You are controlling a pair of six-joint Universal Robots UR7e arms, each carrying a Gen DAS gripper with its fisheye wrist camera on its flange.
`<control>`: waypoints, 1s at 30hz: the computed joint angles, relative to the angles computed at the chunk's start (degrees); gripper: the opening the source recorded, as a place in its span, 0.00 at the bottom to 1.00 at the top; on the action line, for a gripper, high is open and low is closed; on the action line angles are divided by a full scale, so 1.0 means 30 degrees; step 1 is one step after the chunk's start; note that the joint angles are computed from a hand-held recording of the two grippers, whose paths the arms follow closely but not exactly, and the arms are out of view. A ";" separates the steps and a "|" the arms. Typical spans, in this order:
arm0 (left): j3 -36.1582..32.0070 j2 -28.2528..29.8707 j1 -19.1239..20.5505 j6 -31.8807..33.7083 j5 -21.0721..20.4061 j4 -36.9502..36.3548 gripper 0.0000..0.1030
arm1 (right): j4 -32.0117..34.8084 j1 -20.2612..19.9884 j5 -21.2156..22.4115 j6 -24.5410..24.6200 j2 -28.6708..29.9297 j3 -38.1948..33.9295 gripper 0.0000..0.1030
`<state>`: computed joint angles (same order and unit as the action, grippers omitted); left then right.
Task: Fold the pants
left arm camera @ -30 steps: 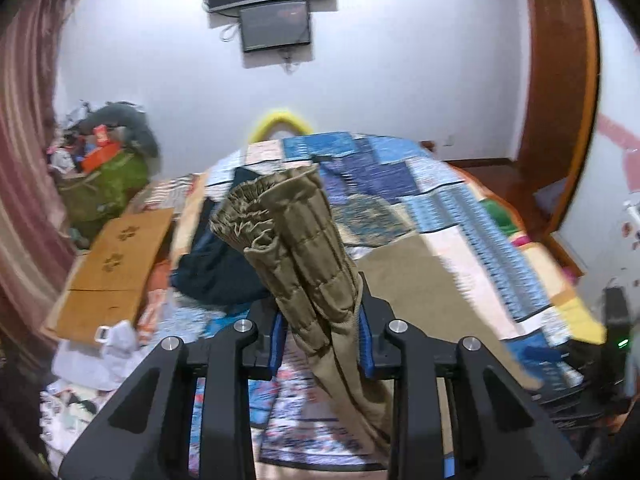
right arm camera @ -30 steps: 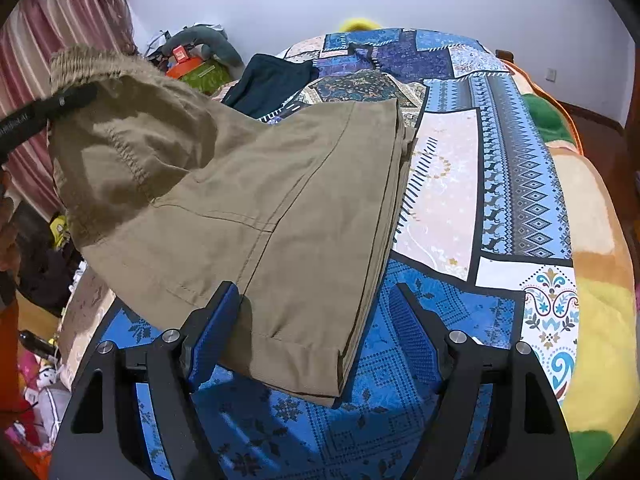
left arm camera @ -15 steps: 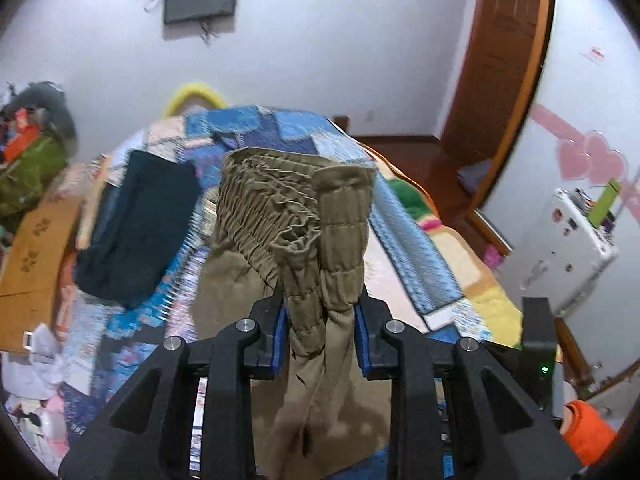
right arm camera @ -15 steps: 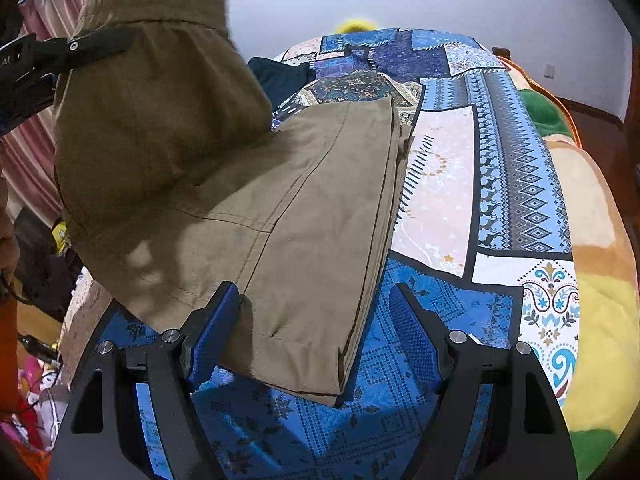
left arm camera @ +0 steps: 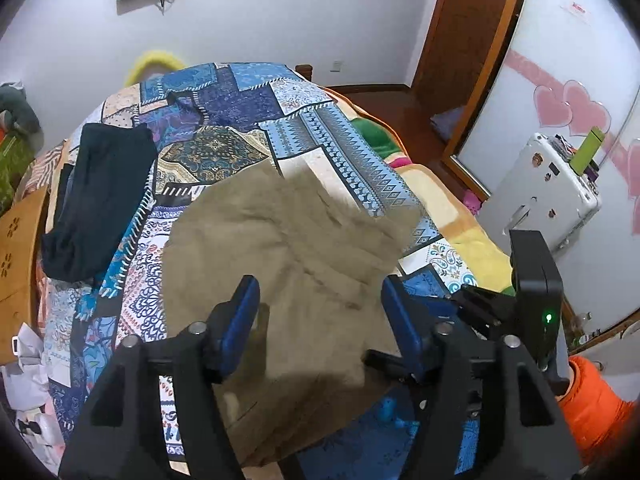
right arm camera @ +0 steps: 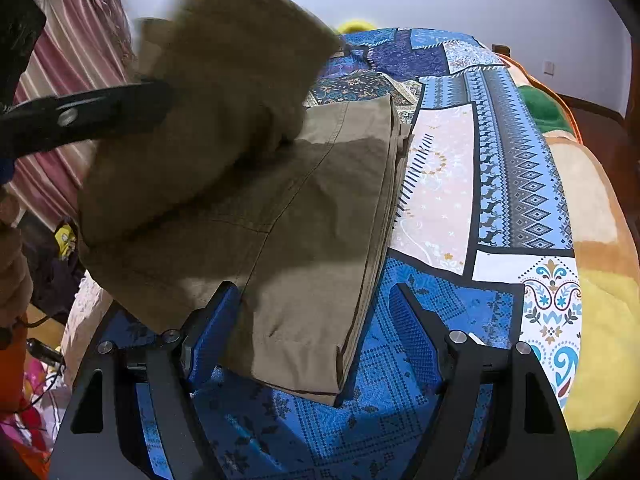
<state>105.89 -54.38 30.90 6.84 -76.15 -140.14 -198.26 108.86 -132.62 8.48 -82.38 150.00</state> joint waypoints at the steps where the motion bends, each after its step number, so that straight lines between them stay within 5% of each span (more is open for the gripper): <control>1: 0.0035 -0.0067 -0.0022 0.0050 0.0204 -0.0104 0.65 | 0.0046 0.0033 -0.0057 0.0034 0.0000 -0.0018 0.72; 12: -0.1507 0.1097 0.0925 0.1319 0.3154 -0.1363 0.87 | 0.0226 0.0006 -0.0095 0.0342 -0.0133 0.0058 0.73; 30: -1.0798 0.9005 0.3440 0.1832 0.5735 0.5390 0.87 | 0.0697 -0.0274 0.0228 0.0732 -0.0525 0.0084 0.73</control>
<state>73.49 -27.36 41.22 12.34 -58.95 -123.97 -196.17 108.04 -131.93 10.68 -83.95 150.25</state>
